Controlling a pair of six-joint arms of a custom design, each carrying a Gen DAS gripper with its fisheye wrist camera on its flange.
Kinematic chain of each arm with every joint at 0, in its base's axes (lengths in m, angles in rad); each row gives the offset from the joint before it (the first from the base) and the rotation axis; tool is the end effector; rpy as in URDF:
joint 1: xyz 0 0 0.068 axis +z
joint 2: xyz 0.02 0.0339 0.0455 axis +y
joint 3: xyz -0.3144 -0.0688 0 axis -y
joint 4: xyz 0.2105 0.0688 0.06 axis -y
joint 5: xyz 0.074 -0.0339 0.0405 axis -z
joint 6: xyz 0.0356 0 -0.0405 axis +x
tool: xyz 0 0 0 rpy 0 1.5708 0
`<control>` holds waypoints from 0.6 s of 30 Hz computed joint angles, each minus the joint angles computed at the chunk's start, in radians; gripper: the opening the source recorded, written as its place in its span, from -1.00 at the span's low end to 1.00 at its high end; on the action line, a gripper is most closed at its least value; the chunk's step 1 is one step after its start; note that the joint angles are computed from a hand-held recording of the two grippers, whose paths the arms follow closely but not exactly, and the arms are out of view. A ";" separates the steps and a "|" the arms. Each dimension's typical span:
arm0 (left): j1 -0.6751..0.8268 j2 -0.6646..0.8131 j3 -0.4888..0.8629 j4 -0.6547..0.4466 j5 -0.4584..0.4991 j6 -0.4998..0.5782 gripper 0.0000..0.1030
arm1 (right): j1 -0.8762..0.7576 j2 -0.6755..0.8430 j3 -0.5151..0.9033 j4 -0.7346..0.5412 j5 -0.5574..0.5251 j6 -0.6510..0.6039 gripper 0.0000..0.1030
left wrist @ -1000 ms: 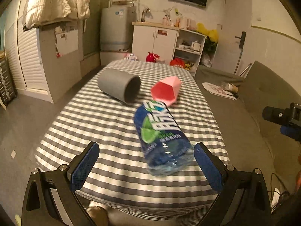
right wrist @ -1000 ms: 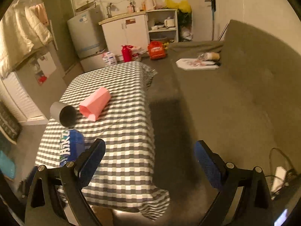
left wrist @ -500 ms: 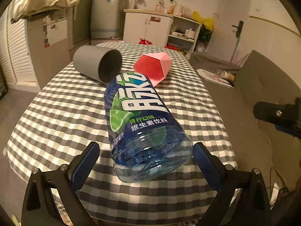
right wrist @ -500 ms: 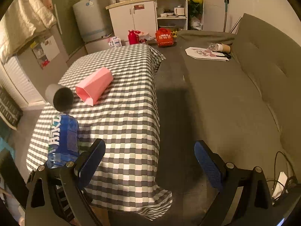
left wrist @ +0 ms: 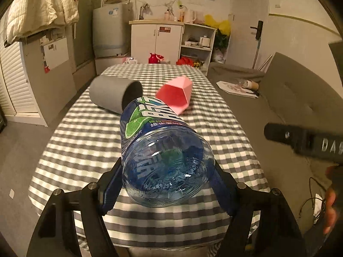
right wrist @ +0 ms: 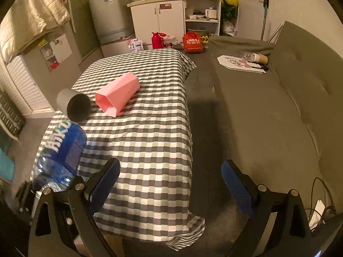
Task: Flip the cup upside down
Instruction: 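Grasp the bottle base with the left gripper while the right gripper releases it, then rotate the bottle with the left gripper until its cap points down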
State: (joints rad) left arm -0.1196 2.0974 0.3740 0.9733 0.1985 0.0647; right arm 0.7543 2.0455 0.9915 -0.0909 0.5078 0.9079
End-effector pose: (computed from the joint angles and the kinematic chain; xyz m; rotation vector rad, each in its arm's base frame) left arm 0.2821 -0.0410 0.0939 0.3128 2.2954 -0.2580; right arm 0.2766 0.2362 0.1441 0.3300 2.4695 -0.0378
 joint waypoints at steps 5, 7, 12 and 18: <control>0.060 -0.100 0.092 -0.249 0.043 0.060 0.48 | 0.034 0.012 0.054 -0.062 0.036 -0.011 0.86; 0.076 -0.125 0.133 -0.346 0.056 0.101 0.48 | 0.042 0.016 0.067 -0.076 0.043 -0.017 0.86; 0.115 -0.149 0.186 -0.495 0.063 0.191 0.48 | 0.051 0.033 0.108 -0.104 0.048 -0.017 0.86; 0.140 -0.151 0.207 -0.533 0.066 0.216 0.48 | 0.059 0.056 0.154 -0.131 0.051 -0.032 0.86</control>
